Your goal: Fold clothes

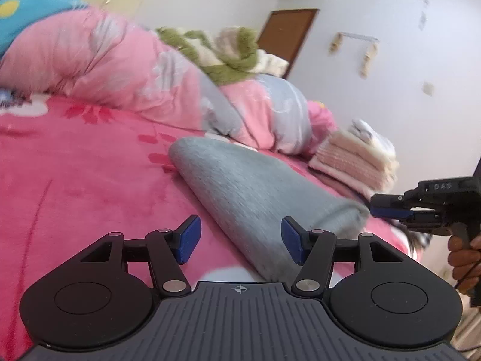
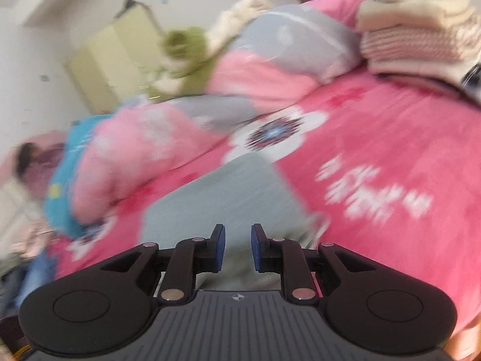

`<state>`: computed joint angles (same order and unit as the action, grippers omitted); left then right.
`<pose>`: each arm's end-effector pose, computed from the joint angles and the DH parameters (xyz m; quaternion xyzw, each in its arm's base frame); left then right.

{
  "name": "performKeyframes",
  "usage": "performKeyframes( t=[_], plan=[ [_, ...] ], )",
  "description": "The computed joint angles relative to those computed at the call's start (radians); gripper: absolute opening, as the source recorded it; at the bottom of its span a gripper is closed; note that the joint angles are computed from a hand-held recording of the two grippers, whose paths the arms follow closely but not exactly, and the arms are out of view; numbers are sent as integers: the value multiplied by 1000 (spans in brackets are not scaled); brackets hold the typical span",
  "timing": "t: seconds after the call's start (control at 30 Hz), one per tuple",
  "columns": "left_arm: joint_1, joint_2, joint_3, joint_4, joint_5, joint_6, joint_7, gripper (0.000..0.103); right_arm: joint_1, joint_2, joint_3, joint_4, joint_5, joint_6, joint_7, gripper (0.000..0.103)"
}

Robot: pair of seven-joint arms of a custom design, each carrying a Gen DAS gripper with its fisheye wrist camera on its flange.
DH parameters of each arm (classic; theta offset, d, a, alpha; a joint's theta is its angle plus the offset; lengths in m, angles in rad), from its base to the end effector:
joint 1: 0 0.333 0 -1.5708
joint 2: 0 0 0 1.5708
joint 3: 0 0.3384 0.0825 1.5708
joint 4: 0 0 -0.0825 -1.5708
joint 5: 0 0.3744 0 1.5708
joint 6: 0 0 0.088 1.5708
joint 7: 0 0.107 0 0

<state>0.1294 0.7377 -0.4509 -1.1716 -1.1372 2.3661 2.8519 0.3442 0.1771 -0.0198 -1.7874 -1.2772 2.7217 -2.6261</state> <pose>0.7798 -0.1390 0.4693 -0.3331 0.7261 -0.6012 0.0193 0.6005 0.2400 0.5426 -0.3436 0.7816 -0.2703 0.4450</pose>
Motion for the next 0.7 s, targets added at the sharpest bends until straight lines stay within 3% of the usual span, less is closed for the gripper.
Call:
performKeyframes(
  t=[0.17, 0.33, 0.43, 0.57, 0.7],
  plan=[
    [21, -85, -28, -136, -83, 57, 239, 59, 19, 49, -1, 13, -149, 131, 156, 18],
    [-18, -118, -10, -194, -144, 123, 402, 59, 27, 137, -5, 94, -5, 160, -33, 14],
    [-35, -115, 6, -191, -136, 117, 417, 58, 48, 185, -33, 142, 41, 169, -82, 13],
    [-31, -114, 23, -184, -115, 78, 376, 58, 107, 219, -142, 174, -127, 240, 171, 13],
    [-11, -100, 44, -149, -72, -4, 298, 58, 91, 190, -138, 150, -268, 298, 308, 15]
  ],
)
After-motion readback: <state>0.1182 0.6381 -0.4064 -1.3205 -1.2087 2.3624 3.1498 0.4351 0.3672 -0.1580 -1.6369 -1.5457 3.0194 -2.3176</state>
